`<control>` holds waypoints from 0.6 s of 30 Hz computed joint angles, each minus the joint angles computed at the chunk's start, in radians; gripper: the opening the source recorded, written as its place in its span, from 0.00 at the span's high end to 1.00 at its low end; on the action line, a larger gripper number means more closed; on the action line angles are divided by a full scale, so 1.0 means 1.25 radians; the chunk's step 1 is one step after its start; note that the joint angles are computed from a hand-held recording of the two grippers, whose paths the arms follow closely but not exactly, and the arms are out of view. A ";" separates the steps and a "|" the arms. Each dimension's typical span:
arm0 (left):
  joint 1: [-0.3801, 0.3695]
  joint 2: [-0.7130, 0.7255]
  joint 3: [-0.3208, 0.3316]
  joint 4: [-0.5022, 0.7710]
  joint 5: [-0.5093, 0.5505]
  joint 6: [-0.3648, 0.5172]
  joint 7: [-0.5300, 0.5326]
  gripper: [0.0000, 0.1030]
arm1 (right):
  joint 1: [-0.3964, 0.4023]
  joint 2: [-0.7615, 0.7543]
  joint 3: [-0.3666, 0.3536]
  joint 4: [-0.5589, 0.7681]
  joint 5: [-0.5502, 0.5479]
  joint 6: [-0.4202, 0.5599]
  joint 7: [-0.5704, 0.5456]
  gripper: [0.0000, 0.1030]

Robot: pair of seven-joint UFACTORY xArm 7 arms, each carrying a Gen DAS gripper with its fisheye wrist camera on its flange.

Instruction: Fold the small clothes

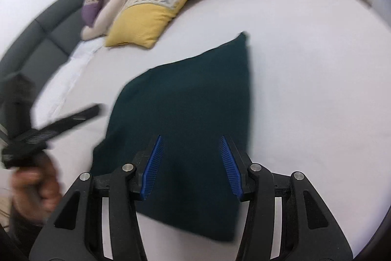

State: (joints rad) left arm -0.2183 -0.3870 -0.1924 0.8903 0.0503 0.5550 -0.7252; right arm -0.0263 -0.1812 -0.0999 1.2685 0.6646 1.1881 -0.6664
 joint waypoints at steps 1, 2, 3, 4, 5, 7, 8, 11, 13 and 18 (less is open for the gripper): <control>-0.001 0.034 0.009 0.006 -0.010 0.004 0.007 0.68 | 0.002 0.017 0.005 0.005 -0.007 0.000 0.011 0.55; -0.008 0.058 0.024 -0.003 -0.034 -0.004 0.022 0.71 | 0.003 0.030 0.009 0.002 -0.011 -0.007 0.012 0.55; -0.017 0.067 0.035 -0.025 -0.058 -0.041 0.034 0.71 | 0.002 0.040 0.010 -0.006 -0.005 -0.022 -0.005 0.57; -0.022 0.059 0.044 -0.059 -0.077 -0.091 0.045 0.72 | -0.001 0.037 0.007 -0.018 0.012 -0.030 -0.023 0.58; -0.028 0.048 0.052 -0.081 -0.094 -0.116 0.059 0.72 | -0.005 0.042 -0.001 -0.017 0.038 -0.020 -0.045 0.61; -0.028 0.039 0.055 -0.101 -0.102 -0.132 0.075 0.73 | -0.016 0.047 -0.005 -0.019 0.049 -0.022 -0.062 0.61; -0.023 0.035 0.049 -0.108 -0.096 -0.135 0.076 0.73 | -0.023 0.056 -0.007 -0.015 0.051 -0.022 -0.060 0.61; -0.028 0.028 0.054 -0.125 -0.110 -0.150 0.086 0.73 | -0.046 0.081 -0.003 -0.008 0.013 -0.031 0.014 0.43; -0.033 0.020 0.044 -0.126 -0.122 -0.146 0.068 0.73 | -0.058 0.076 0.000 -0.004 0.004 -0.057 0.056 0.45; -0.039 0.035 0.058 -0.107 -0.136 -0.128 0.092 0.73 | -0.055 0.156 0.016 0.120 0.141 0.005 0.023 0.45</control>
State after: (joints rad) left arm -0.2670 -0.3434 -0.1203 0.7563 -0.1199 0.3951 -0.6102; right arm -0.0949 0.0140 -0.0795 1.4188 0.8404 1.1942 -0.6379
